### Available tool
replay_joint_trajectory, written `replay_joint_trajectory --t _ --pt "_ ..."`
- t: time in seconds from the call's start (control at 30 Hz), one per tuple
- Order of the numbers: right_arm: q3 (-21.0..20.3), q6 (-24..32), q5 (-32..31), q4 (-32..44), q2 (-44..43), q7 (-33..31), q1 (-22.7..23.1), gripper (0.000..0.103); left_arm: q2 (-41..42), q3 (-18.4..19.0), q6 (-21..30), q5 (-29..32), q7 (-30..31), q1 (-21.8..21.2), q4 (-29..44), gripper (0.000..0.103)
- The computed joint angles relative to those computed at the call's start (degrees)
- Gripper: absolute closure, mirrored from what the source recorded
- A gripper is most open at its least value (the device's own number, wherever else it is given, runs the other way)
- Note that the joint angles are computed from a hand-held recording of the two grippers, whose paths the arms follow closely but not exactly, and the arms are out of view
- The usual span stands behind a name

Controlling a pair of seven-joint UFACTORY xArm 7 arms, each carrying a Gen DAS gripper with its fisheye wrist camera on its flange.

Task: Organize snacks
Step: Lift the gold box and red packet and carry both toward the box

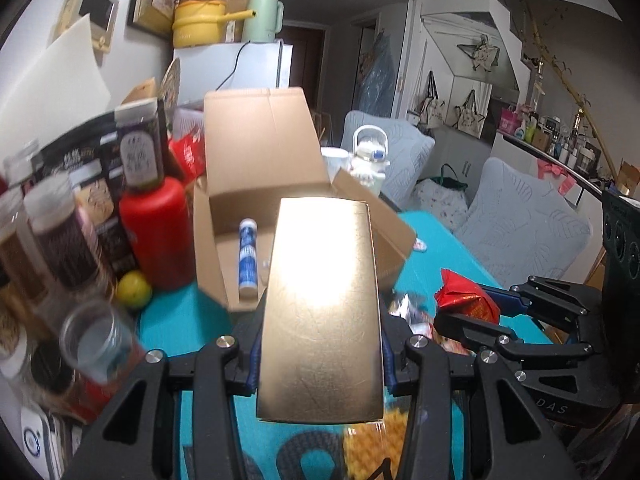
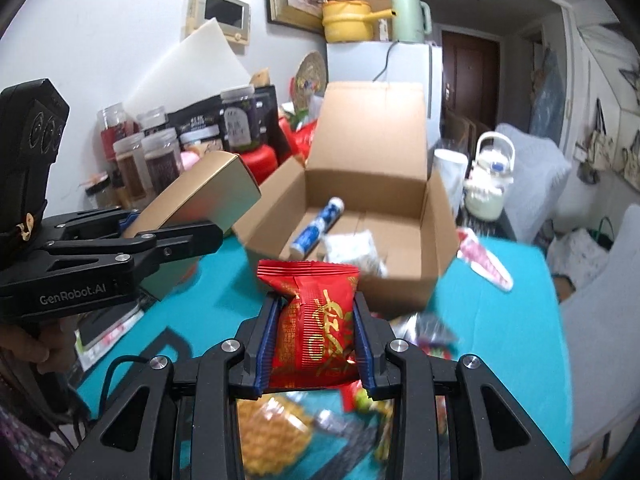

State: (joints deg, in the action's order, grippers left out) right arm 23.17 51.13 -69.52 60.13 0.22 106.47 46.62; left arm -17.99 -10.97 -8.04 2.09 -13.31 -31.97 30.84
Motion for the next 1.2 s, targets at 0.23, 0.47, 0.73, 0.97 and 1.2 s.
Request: replay_joint_trajectory --t 0.23,0.47,0.73,0.97,1.2 --pt "-1.9 -4.0 -3.3 0.9 -0.8 -1.9 -3.1 0.069 5.7 0.6 -1.7 0.8 1.1 0.4 6.4 0.060" --pt "-3.6 -5.7 -6.6 3.5 0.1 -3.8 -6.2 0.069 13.5 -5.7 -5.1 -2.3 4.0 7.5 14.1 0.060" --pt "-6.8 -10.4 -8.9 6.8 3.2 -4.9 -9.5 0.069 23.4 2.6 -4.9 -8.9 10.4 -0.2 24.7 0.060" --pt "-10.2 -14.3 -9.8 10.6 7.5 -5.4 -11.2 0.069 29.9 11.2 -3.0 -12.2 12.3 -7.3 32.4 0.060" --pt "-14.2 -23.7 -9.9 14.6 13.4 -5.2 -13.0 0.069 36.5 19.1 1.5 -9.1 7.8 -12.2 38.5 0.060"
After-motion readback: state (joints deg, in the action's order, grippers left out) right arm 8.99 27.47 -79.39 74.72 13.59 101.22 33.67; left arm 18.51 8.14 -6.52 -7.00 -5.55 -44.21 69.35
